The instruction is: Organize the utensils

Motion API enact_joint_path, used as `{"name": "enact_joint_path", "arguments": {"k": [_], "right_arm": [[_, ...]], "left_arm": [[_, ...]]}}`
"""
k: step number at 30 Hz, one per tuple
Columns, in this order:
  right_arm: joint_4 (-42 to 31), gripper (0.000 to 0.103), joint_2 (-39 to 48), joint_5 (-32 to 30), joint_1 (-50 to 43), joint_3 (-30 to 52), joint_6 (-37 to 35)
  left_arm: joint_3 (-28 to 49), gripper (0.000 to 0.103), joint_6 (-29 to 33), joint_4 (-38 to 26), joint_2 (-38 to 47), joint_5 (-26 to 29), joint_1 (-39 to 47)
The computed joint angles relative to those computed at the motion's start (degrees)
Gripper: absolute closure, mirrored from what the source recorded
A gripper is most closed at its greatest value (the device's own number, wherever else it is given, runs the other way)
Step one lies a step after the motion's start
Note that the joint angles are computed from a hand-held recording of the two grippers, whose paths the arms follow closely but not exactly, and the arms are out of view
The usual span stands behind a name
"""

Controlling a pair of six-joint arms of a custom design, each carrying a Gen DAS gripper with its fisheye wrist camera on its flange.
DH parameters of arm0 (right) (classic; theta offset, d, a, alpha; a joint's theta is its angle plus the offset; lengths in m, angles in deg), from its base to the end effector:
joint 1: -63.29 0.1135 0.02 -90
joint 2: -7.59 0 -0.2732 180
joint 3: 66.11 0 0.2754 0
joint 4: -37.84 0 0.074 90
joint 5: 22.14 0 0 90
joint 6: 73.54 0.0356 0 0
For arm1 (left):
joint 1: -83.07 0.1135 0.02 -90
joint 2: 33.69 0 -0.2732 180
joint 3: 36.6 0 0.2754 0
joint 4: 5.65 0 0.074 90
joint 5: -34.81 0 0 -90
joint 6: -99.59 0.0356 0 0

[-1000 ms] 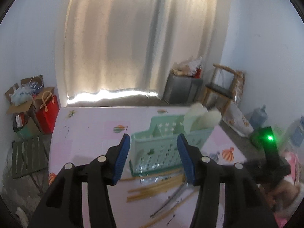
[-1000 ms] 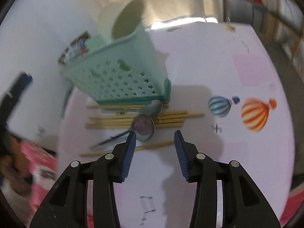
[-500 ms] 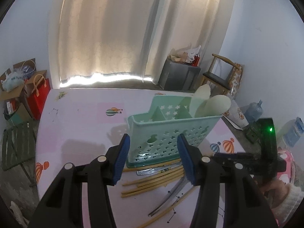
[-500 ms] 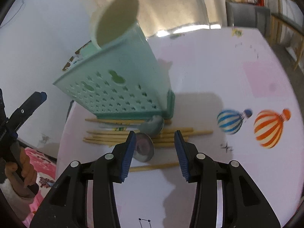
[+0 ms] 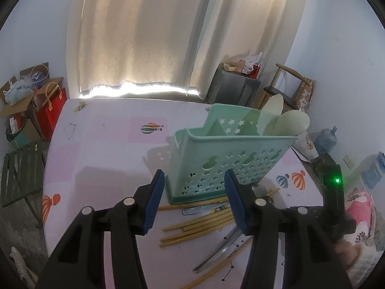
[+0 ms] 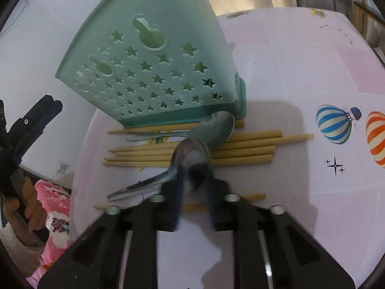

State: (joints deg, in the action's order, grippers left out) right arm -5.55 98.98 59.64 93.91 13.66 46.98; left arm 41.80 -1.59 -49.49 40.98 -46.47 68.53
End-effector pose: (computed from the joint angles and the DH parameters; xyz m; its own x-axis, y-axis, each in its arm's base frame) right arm 0.3064 0.1872 0.2417 -0.8992 0.0519 -0.4345 -0.1370 0.9097 0.3921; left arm 0.2949 -0.0821 0.3245 -0.6817 -0.0212 -0.7314 0.2326 0.9414 -0.2441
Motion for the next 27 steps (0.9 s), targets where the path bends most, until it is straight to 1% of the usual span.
{"name": "enact_joint_path", "arguments": {"k": [4,9,13,14,20,22,25,27], "right_arm": [[0.68,0.095,-1.28,-0.35,0.01,-0.93,2.37],[2.79,0.101,-5.76,-5.75,-2.11,-3.62,6.67],[0.71,0.102,-9.48,-6.96,-2.66,-3.98,6.30],[0.07,0.102,-10.52,-8.22,-3.21,-4.25,5.95],[-0.81,0.102,-18.01,-9.89,-7.09,-8.59,8.04],[-1.79,0.102,-20.51,-10.22,-9.25,-9.75,8.13],[-3.54,0.102,-23.62,-10.14,-13.05,-11.11,7.72],[-3.79,0.102,-25.07,-10.80,-15.66,-12.21,8.10]], "left_arm": [[-0.20,0.053,0.23,-0.32,-0.17,-0.62,-0.39],[-0.46,0.053,-0.30,-0.73,-1.07,-1.20,-1.38],[-0.58,0.053,0.82,-0.90,-1.75,-2.21,-3.04],[-0.52,0.053,1.39,-1.02,-1.61,-2.39,-3.73],[-1.51,0.053,4.59,0.99,0.58,-3.88,-8.50],[-0.43,0.053,6.52,1.25,2.72,-3.26,-10.35],[0.84,0.053,9.35,2.36,5.66,-4.29,-13.42],[1.89,0.053,11.94,3.15,8.59,-5.96,-15.94]]}}
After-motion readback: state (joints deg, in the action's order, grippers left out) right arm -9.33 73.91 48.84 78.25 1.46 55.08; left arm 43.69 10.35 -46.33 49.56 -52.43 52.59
